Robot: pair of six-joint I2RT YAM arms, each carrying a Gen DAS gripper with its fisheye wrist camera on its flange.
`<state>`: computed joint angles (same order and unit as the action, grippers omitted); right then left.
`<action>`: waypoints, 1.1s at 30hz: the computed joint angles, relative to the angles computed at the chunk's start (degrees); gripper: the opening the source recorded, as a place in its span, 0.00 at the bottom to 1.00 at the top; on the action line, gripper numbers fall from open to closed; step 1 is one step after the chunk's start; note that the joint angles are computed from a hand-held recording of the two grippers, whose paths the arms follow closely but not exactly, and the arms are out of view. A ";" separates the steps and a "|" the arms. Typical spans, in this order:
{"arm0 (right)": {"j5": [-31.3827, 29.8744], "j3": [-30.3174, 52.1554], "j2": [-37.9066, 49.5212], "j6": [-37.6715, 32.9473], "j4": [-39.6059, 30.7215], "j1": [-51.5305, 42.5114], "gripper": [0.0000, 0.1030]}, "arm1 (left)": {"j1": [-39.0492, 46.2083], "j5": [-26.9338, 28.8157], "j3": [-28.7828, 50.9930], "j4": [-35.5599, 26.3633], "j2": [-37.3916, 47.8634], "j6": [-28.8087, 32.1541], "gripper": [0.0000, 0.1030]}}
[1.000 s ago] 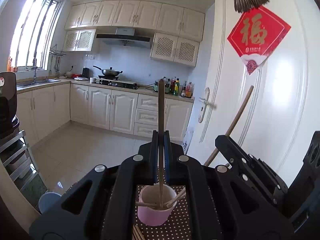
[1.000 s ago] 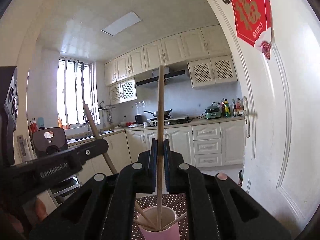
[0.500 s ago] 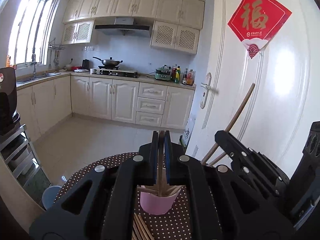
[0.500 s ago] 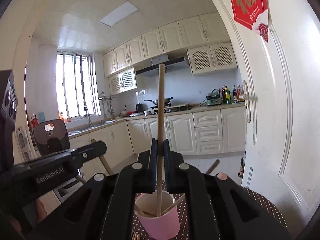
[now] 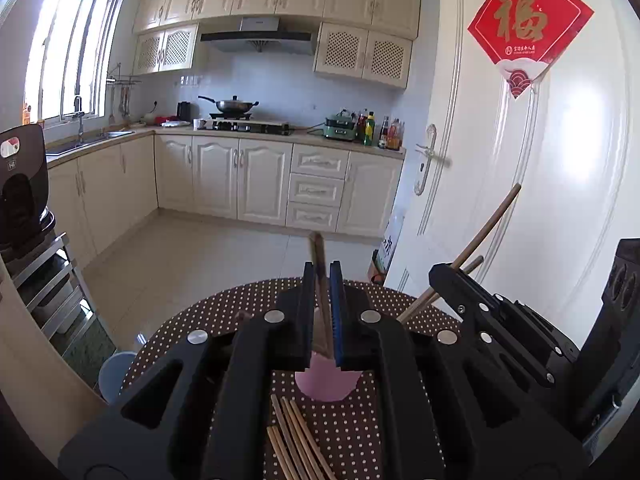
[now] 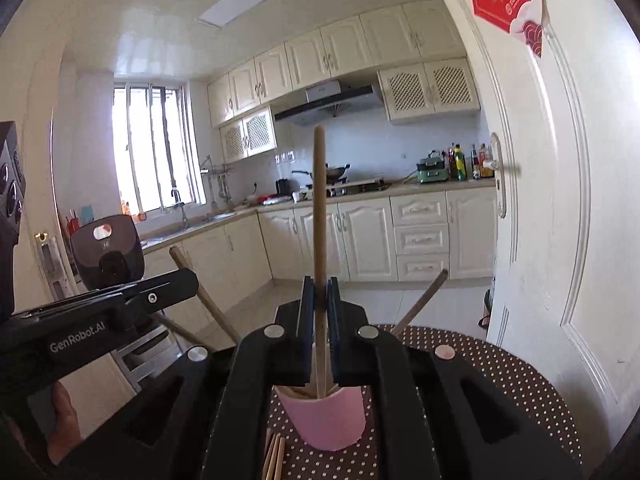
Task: Organize utensils
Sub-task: 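Lower the left chopstick into the cup and open while the right does likewise, then move both open grippers back toward the remaining chopsticks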
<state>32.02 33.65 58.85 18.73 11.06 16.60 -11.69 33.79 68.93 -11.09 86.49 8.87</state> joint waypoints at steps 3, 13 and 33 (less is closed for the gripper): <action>0.17 0.83 -0.09 1.69 -2.55 0.54 0.07 | 0.55 0.18 -0.25 -0.83 -0.74 0.33 0.08; 5.06 1.62 -4.67 3.74 -8.77 5.28 0.18 | 3.26 2.27 -3.46 -2.12 -6.41 1.06 0.44; 7.94 -1.56 -11.58 19.29 -26.32 16.37 0.33 | 13.81 4.89 -1.67 -24.69 -1.10 18.80 0.57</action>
<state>39.96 32.09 47.28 38.02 -15.26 32.97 2.12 38.69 67.26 -35.78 85.39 27.66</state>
